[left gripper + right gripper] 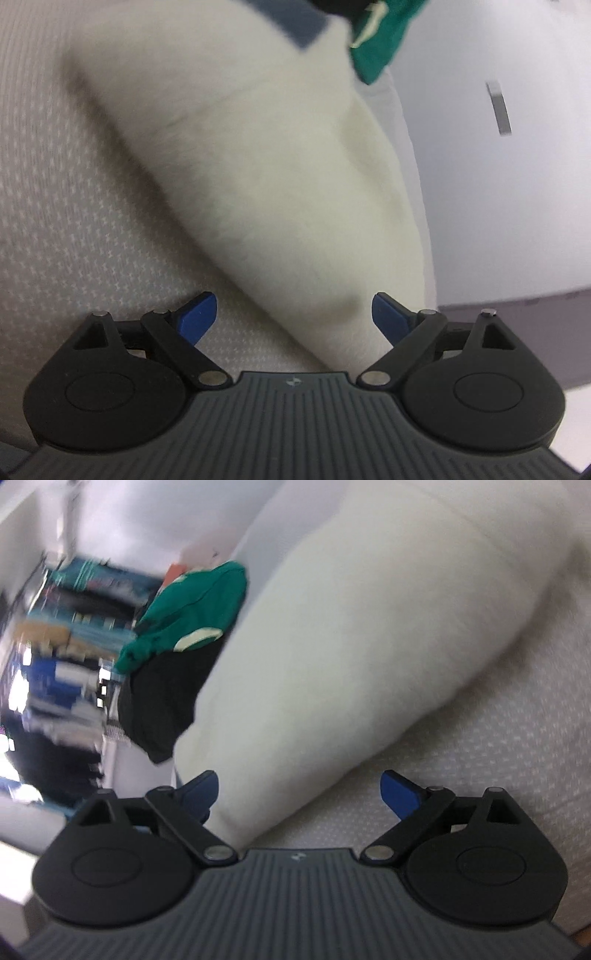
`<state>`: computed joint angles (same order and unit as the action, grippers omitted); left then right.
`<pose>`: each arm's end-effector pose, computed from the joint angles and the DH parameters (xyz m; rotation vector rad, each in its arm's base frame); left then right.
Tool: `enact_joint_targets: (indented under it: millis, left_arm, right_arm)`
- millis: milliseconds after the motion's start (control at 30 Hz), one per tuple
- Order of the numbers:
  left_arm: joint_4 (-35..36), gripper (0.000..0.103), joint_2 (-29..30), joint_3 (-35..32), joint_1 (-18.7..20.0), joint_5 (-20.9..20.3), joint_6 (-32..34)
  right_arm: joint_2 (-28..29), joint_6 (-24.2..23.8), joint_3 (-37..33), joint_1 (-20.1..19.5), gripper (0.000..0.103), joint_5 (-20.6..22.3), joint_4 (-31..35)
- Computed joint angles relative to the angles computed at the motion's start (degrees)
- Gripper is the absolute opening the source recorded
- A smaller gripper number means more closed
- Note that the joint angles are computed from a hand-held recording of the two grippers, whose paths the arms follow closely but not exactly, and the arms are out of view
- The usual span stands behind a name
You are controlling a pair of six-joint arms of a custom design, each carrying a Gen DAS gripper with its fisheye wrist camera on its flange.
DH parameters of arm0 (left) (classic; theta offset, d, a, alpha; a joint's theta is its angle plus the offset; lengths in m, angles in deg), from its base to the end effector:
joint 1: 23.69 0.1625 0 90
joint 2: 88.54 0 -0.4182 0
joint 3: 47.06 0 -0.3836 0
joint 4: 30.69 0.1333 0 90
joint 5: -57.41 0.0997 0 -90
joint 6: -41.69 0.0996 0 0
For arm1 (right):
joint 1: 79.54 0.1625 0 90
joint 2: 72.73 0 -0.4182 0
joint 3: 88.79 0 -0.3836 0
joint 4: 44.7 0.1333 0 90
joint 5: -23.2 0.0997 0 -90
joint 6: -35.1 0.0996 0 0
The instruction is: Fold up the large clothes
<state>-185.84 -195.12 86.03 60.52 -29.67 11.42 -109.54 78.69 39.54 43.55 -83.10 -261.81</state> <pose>0.1010 -0.3760 0.3767 0.6230 -2.7530 0.9632 0.3401 -0.3290 0.0099 0.3866 2.7925 -0.9591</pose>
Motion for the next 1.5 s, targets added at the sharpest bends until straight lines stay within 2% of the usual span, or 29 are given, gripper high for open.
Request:
enact_joint_targets:
  millis: [133,200,300,333,400,433,567,633,667,800,900,1167,1267,1500]
  left_arm:
    - [-5.24,0.093,2.58,0.06,3.20,-3.94,-3.04]
    - [-8.36,0.093,3.58,0.21,4.32,-4.74,-4.51]
    - [-12.62,0.092,4.71,0.45,4.37,-3.07,-5.32]
    - [-13.65,0.084,5.00,0.43,4.07,-1.59,-4.95]
    - [-13.78,0.079,5.85,-0.12,3.34,1.26,-4.41]
    - [-13.88,0.074,5.85,-0.08,2.98,2.05,-4.06]
    - [-15.09,0.063,5.86,0.42,0.41,6.88,-1.72]
    - [-15.22,0.054,5.23,0.92,-0.61,8.31,-1.07]
    - [-15.20,0.052,4.82,1.17,-1.13,8.99,-0.72]
    - [-14.64,0.043,3.03,2.04,-4.56,13.75,1.73]
    - [-12.53,0.039,1.87,1.30,-7.23,17.17,4.17]
    - [-5.40,0.036,-2.26,0.08,-16.38,23.88,3.21]
    - [-0.90,0.035,-3.24,-1.16,-20.57,25.73,1.04]
    - [1.84,0.032,-0.31,-4.33,-29.72,27.80,-1.33]
  right_arm:
    - [1.99,5.21,0.42,-1.46,0.096,-2.07,-5.40]
    - [3.00,6.37,-0.01,-1.73,0.096,-3.42,-7.98]
    - [4.44,6.18,-1.27,-0.83,0.096,-8.34,-11.93]
    - [4.79,5.40,-1.66,-0.65,0.096,-9.77,-12.97]
    - [5.54,3.44,-2.51,-0.63,0.095,-12.45,-14.54]
    - [5.77,2.93,-2.98,-0.81,0.094,-13.37,-14.14]
    - [6.50,1.35,-4.29,-0.70,0.081,-15.36,-13.32]
    - [6.54,0.98,-4.51,-0.09,0.071,-16.56,-12.75]
    - [6.50,0.86,-4.42,0.11,0.063,-17.01,-12.69]
    - [5.89,-2.97,-4.77,1.62,0.043,-19.05,-12.18]
    - [5.14,-6.15,-5.48,2.91,0.037,-20.17,-11.54]
    - [-1.35,-8.58,-2.18,5.53,0.034,-19.67,-10.16]
    - [-5.21,-9.28,-0.27,6.93,0.034,-20.96,-8.72]
    - [-13.03,-13.47,-0.54,8.48,0.034,-23.44,-5.68]
